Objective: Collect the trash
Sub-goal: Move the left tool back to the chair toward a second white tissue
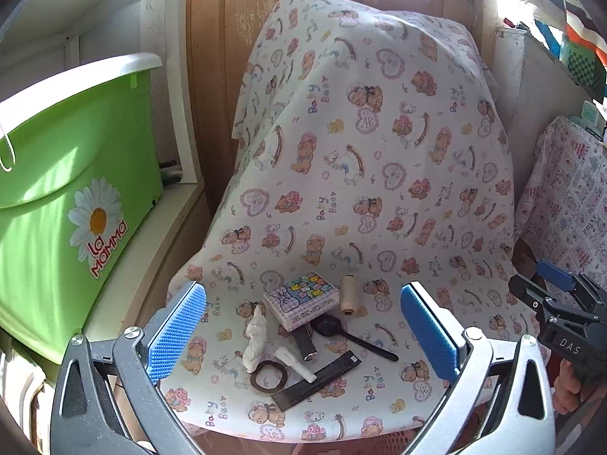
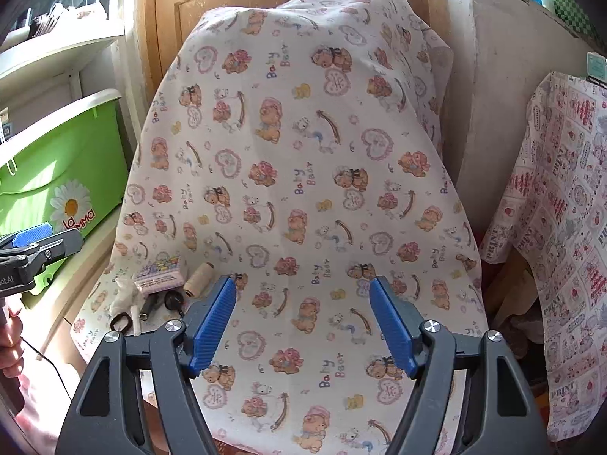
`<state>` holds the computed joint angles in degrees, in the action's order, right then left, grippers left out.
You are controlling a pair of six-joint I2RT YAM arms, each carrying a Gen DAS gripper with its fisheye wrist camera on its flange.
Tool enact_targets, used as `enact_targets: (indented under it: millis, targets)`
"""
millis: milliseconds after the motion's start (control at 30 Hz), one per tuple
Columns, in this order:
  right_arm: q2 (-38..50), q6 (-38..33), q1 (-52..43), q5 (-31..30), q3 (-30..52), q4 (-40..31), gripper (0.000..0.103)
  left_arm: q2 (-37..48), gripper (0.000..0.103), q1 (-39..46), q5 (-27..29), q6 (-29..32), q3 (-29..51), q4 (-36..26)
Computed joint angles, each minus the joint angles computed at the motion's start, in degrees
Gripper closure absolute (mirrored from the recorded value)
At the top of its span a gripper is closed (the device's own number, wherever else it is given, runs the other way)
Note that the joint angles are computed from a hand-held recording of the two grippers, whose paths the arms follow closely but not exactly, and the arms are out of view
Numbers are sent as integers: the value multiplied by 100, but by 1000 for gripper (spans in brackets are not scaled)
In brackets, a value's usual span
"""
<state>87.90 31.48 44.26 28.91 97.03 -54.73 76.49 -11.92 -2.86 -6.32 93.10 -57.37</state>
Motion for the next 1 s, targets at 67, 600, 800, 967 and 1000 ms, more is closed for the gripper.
enact_targets:
  millis: [67,600,800,967,1000]
  targets:
    - [61,153,-162,-174,64,-133,27,151,1,149,289,-113,25,-66]
    - [495,321,-673,-579,280,-13,20,857,3,765,509,-82,-660,269]
    - [707,405,-613,-641,380,-23,18,645,19,714,514,355,-722,349]
    - [1054,347,-362,-389,652,-123,18,723,25,907,709,149,-509,122]
    - [1120,341,-320,-369,704,-149,18,760,33,1000,849,30,-502,43]
